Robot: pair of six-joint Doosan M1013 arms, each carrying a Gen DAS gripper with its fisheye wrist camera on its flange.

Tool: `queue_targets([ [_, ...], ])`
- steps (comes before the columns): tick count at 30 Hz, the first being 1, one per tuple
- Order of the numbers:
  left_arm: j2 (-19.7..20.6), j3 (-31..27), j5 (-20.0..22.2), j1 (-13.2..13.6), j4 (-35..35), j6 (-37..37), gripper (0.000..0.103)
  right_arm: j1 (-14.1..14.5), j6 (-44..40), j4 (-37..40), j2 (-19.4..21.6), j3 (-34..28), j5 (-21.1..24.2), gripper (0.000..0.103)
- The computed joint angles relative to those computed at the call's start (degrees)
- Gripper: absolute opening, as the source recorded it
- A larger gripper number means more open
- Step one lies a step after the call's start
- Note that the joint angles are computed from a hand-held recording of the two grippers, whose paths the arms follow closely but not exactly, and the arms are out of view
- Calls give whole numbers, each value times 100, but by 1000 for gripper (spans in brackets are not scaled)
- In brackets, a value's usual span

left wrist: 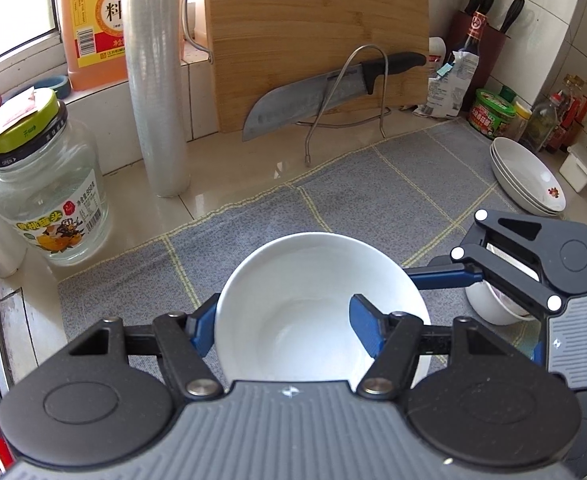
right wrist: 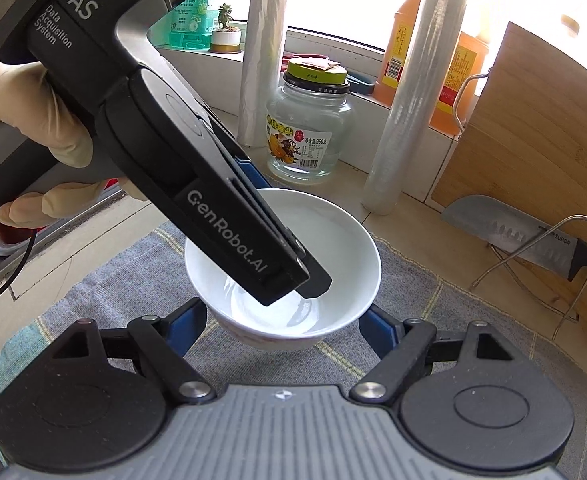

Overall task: Organize plates and bowls
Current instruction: 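Lift the bowl with the left tool and carry it over the nested bowls, then lower the held bowl into the nested bowls with the left tool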

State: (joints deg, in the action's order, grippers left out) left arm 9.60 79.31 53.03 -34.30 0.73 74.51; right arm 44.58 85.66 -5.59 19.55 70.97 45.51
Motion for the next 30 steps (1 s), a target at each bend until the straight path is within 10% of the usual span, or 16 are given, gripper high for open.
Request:
queue_targets([
  [30, 426, -933, 334, -879, 297, -93, 68, -357, 357, -217, -1145, 1178, -299, 86],
])
